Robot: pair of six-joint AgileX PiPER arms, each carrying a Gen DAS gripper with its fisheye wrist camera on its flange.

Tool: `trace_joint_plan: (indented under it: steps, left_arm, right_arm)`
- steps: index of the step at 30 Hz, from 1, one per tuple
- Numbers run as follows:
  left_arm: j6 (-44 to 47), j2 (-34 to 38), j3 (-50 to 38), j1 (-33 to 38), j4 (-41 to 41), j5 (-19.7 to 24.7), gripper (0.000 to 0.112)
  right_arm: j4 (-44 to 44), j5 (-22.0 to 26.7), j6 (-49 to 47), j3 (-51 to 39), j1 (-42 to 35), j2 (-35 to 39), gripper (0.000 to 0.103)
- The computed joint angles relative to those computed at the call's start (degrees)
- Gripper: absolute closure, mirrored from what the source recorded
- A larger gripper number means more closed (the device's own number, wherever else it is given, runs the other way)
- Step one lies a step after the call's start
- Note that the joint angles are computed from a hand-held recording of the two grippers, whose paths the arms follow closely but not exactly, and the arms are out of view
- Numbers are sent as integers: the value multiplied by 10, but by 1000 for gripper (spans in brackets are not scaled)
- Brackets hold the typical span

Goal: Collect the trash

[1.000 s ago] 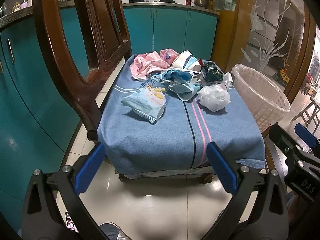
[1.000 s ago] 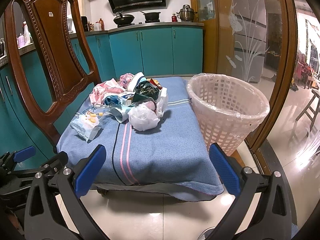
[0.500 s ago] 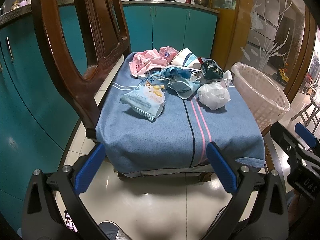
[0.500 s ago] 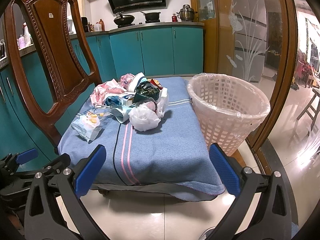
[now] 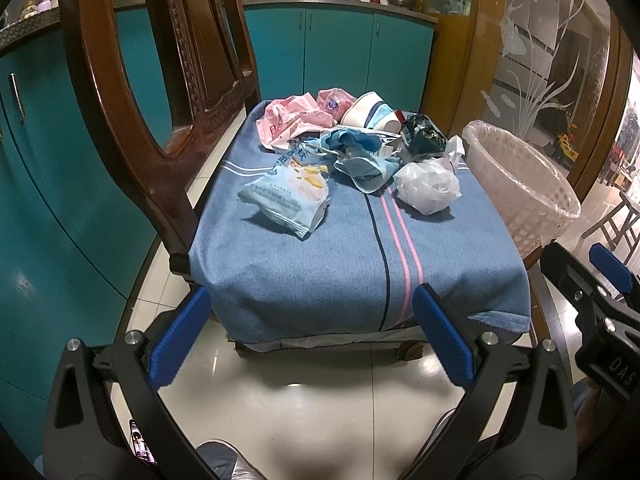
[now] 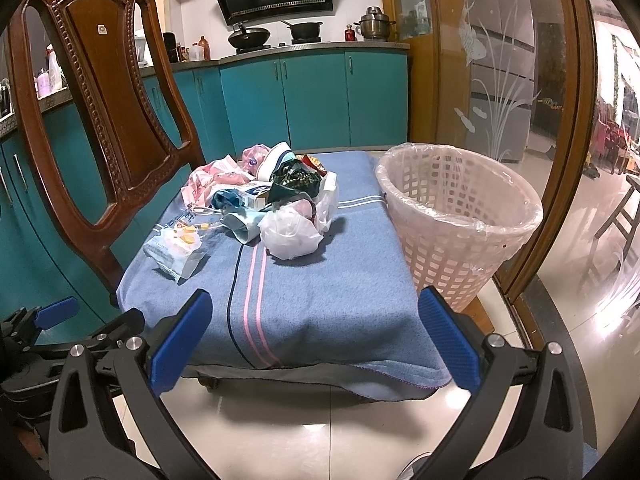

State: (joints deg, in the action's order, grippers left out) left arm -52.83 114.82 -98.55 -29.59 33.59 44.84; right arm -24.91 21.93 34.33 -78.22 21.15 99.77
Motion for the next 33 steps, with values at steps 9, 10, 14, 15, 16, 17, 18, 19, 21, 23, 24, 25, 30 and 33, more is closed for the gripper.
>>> trace_joint_plan:
  steps: [9,10,14,15,16,17,18,19,21,23,24,25,30,33]
  left_arm:
    - [6,2,-5,0,-3,6,12]
    - [3,2,-4,-1,0,5,12]
    - [-6,5,-7,-4,12,11,12]
    - [-8,5,-7,-3,9,11,12]
    - [-13,5,-7,-2,8,11,12]
    - [-13,5,-8,1,2,9,12]
    - [-13,4,-7,3,-2,6,12]
    - [-9,7,-14,4,-8,14,12]
    - [13,10,-18,8,-28,18,12]
    - [34,9,-11,7,-35,6,12]
    - [42,12,-14,4,-26,11,12]
    - [43,16,-18,-2,-9,20,12]
    - [-16,-18,66,-5,72,-85,12]
    - [-33,-41,121,11,86,-181,12]
  right_arm:
    - [15,-2,-15,1,-5,-1,3]
    - [12,-2,-11,1,-4,-1,3]
    - [10,-2,-10,1,-4,-1,3]
    - [15,-2,-15,0,-5,-1,3]
    - [20,-2,-19,-1,-6,0,3]
    - [22,-2,-21,0,-7,-1,3]
    - [21,-3,-21,0,-7,-1,3]
    - [17,-3,-17,-1,-6,0,3]
    - [16,-4,-16,0,-6,0,3]
    - [18,-5,-16,-1,-4,1,3]
    - [23,-6,-21,0,-6,0,3]
    - [25,-10,-20,1,-5,-1,3]
    - [41,-35,-24,13,-11,-7,3]
    - [80,-64,-52,32,-23,-17,3]
